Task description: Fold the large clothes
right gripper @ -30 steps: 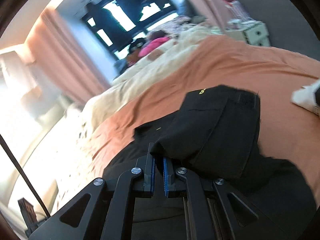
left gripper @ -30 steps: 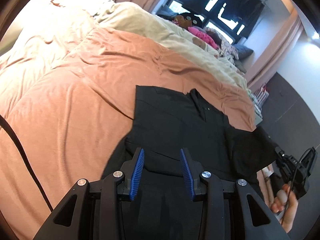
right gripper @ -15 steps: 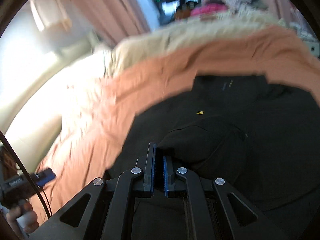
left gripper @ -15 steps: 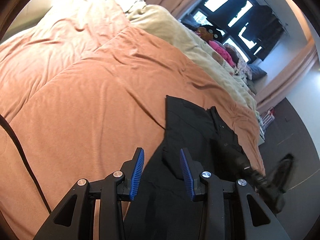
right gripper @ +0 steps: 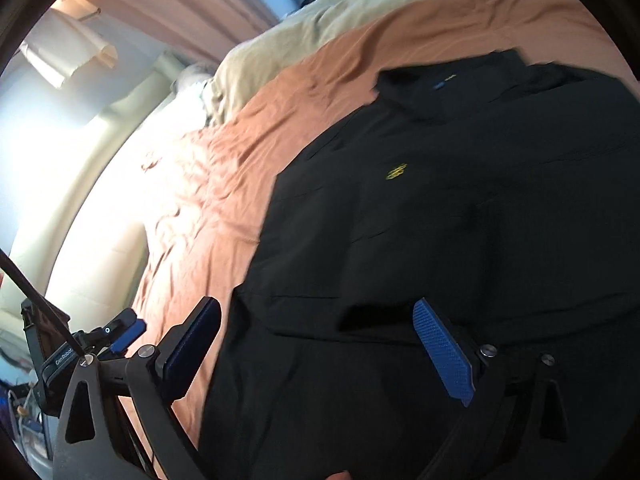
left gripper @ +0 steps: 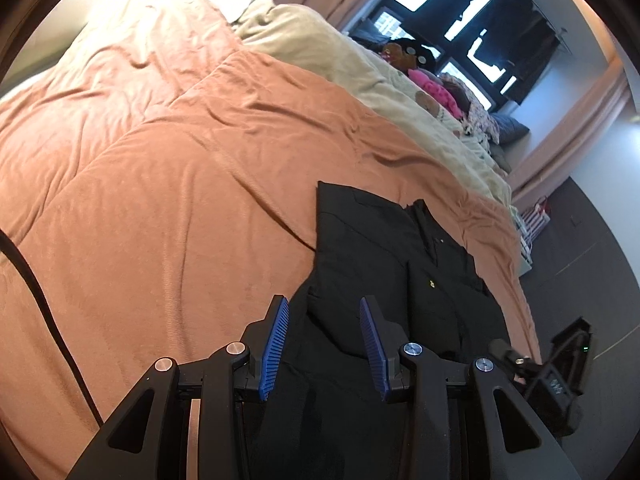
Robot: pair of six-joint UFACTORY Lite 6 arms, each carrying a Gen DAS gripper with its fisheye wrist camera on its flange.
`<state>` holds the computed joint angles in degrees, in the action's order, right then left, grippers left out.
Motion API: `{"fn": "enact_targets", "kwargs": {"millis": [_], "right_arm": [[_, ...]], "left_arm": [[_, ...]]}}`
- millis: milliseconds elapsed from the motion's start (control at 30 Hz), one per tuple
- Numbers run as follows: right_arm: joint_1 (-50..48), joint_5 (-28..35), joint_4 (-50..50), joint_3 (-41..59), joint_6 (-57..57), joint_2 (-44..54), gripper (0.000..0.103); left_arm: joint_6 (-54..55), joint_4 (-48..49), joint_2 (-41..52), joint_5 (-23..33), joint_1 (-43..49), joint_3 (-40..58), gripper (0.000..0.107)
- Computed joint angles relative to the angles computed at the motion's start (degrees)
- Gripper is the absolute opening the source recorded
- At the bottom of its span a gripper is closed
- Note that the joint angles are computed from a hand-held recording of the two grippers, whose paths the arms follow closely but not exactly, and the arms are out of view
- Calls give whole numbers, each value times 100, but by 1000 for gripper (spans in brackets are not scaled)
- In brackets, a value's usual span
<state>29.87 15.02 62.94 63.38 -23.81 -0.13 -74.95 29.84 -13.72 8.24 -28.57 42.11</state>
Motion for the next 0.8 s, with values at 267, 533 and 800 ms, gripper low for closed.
{"fn": "enact_targets", "kwargs": {"millis": [267, 533, 800], "right_arm": [[-2113, 1333, -1376, -1781, 974, -2602, 97], [-4433, 2639, -604, -2383, 17, -3047, 86], [-5178, 3128, 122, -2021, -650, -1919, 75]], "left_arm": [[-2033, 1960, 859, 611, -939, 917, 39], [-1734, 1919, 2881, 1522, -2234, 3084, 49], [71, 621, 5488, 2476, -2900, 6255, 63]]}}
